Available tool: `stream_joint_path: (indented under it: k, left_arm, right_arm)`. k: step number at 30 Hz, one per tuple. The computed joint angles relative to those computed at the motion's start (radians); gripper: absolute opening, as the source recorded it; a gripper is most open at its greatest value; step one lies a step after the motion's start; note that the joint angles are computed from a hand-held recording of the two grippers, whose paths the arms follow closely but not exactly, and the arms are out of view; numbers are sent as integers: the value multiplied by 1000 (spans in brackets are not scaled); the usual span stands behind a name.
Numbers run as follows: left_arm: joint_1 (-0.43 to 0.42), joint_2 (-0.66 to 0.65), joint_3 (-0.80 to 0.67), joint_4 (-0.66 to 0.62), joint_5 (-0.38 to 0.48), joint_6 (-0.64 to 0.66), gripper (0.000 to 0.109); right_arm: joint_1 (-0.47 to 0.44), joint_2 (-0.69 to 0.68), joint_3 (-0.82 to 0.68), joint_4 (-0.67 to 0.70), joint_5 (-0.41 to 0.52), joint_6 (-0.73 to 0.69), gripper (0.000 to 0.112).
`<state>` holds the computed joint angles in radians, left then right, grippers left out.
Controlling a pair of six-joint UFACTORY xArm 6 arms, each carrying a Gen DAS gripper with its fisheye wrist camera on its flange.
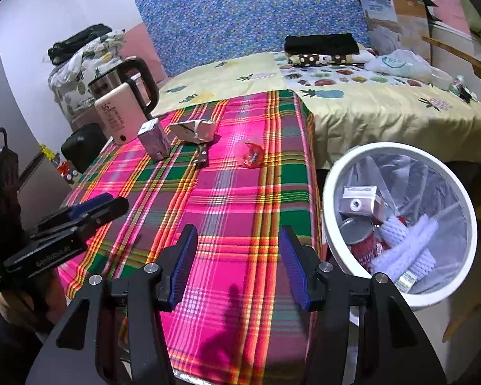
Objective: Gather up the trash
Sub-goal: 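Move both grippers back over the table toward the remaining carton and cup, then grasp the second milk carton with the left gripper while the right gripper grasps the clear plastic cup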
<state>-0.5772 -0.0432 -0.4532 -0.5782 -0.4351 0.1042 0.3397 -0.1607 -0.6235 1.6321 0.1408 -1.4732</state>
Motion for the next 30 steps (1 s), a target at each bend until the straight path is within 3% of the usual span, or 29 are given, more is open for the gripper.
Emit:
stream_joint_path:
  k: [10,22,28,30]
  left_arm:
    - [69,-1,-24,-55,47,50,49]
    - [184,69,-132,-5,118,45,57]
    - [191,161,-249,-148,150,178,58]
    - [207,184,-273,-122,152,153,58]
  right_arm:
    - [34,39,-34,-156,0,118,54]
    - [30,136,-129,-287,-8,223,54]
    - [8,207,-193,-351,-9,285,54]
    - [4,236,-217,-375,-16,313,54]
